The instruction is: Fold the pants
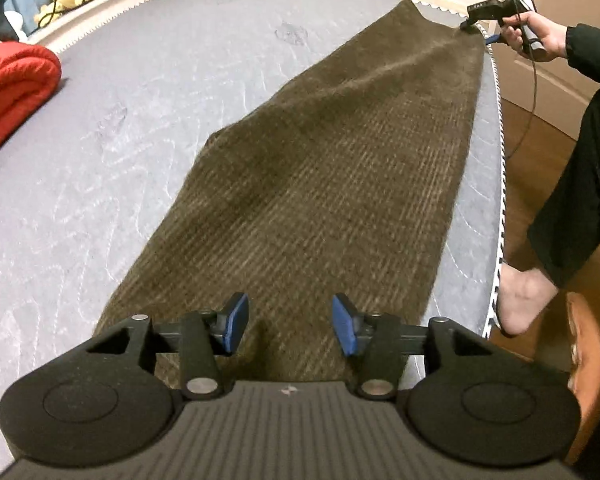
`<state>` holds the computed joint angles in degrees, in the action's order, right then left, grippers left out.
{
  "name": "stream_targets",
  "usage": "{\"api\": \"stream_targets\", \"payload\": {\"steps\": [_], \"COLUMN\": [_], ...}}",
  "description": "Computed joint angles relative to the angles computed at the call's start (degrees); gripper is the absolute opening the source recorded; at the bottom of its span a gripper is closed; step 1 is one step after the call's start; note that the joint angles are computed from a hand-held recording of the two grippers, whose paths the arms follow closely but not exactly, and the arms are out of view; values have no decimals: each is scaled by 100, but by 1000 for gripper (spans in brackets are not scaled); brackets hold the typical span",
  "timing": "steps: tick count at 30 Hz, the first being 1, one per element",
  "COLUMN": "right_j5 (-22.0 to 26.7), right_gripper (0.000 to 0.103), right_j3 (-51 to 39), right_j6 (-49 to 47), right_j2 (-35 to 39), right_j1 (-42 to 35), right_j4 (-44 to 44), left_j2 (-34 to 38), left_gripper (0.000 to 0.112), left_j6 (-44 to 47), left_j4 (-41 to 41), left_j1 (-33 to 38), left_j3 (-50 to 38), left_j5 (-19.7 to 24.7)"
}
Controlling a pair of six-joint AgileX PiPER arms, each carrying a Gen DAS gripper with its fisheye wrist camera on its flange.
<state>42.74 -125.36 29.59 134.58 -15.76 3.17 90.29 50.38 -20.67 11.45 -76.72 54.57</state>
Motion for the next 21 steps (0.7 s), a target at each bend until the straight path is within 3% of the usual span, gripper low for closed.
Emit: {"api": "stream_targets", "payload": {"steps": [3, 4, 8, 11, 15, 21], "right_j5": [61, 74, 58, -206, -1076, -2620], "right_gripper": [75, 70, 32, 26, 25, 25], "right_j3": [-148, -181, -140, 242, 1191, 2812], "right_j6": [-373, -316, 24, 730, 1886, 3176], "right_j2": [174, 198, 145, -179, -1110, -2589], "right_j1": [20, 96, 257, 318, 1036, 3202], "right_j4": [260, 25, -498, -636, -2270, -5707], "left_j2": [71, 108, 248, 277, 334, 525], "left_gripper": [53, 53, 53, 53, 53, 53], "left_j6": [-242, -292, -505, -680, -1370, -2691], "left_j4": [181, 219, 281, 217, 235, 263], "left_j1": [-135, -125, -211, -138, -45, 258], "left_j3": [-104, -217, -293, -453, -619, -1059], "left_j5": [-106, -63, -353, -420, -696, -863]}}
